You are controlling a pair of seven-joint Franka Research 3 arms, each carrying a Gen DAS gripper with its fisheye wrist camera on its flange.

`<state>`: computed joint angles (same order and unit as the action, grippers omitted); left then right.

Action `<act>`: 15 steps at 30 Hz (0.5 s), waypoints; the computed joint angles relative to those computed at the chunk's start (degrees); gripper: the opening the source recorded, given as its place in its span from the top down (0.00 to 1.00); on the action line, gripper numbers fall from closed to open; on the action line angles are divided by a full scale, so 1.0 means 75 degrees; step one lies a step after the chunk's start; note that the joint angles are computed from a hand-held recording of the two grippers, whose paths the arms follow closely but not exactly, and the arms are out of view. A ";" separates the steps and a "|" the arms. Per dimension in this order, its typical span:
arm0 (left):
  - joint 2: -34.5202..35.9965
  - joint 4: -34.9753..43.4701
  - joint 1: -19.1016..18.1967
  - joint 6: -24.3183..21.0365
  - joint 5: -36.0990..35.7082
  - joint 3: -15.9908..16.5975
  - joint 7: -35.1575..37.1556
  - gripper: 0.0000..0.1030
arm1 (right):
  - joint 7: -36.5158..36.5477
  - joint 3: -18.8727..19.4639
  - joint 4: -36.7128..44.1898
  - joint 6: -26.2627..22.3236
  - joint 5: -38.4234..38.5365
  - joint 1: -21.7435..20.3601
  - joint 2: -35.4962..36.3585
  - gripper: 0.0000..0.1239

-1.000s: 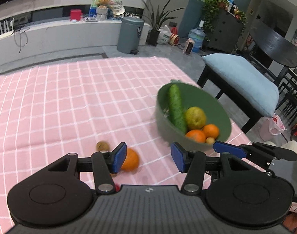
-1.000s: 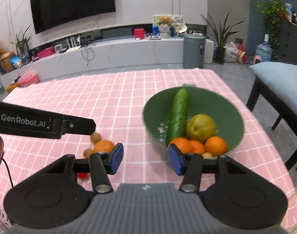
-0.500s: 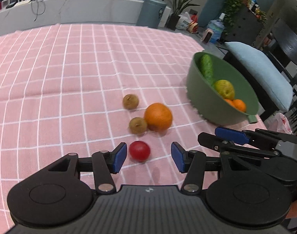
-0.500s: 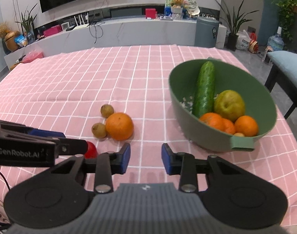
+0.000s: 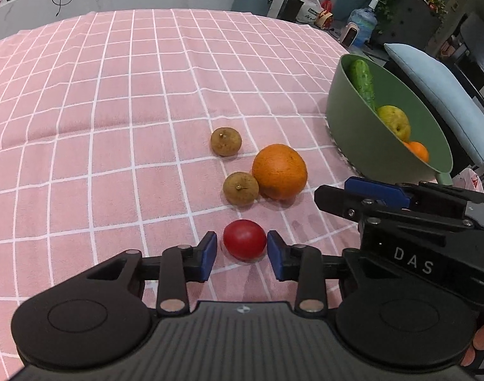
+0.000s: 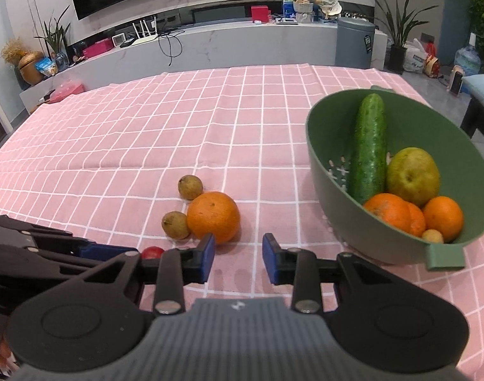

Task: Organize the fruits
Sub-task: 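Grasp the red tomato with the left tool while the right tool grasps an orange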

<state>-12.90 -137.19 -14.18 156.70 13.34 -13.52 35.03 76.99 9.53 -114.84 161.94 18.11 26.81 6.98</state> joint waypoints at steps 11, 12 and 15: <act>0.0068 -0.0001 0.0092 0.0197 -0.0018 0.0004 0.0078 0.67 | -0.0855 0.0199 0.0704 -0.0290 0.1032 -0.0108 0.0565 0.73; 0.0039 -0.0025 0.0128 0.0217 0.0041 -0.0008 -0.0028 0.68 | -0.0880 0.0207 0.0774 -0.0329 0.1058 -0.0105 0.0625 0.71; -0.0064 -0.0103 0.0231 0.0245 0.0226 -0.0037 -0.0344 0.68 | -0.0841 0.0214 0.0978 -0.0454 0.1197 -0.0121 0.0781 0.67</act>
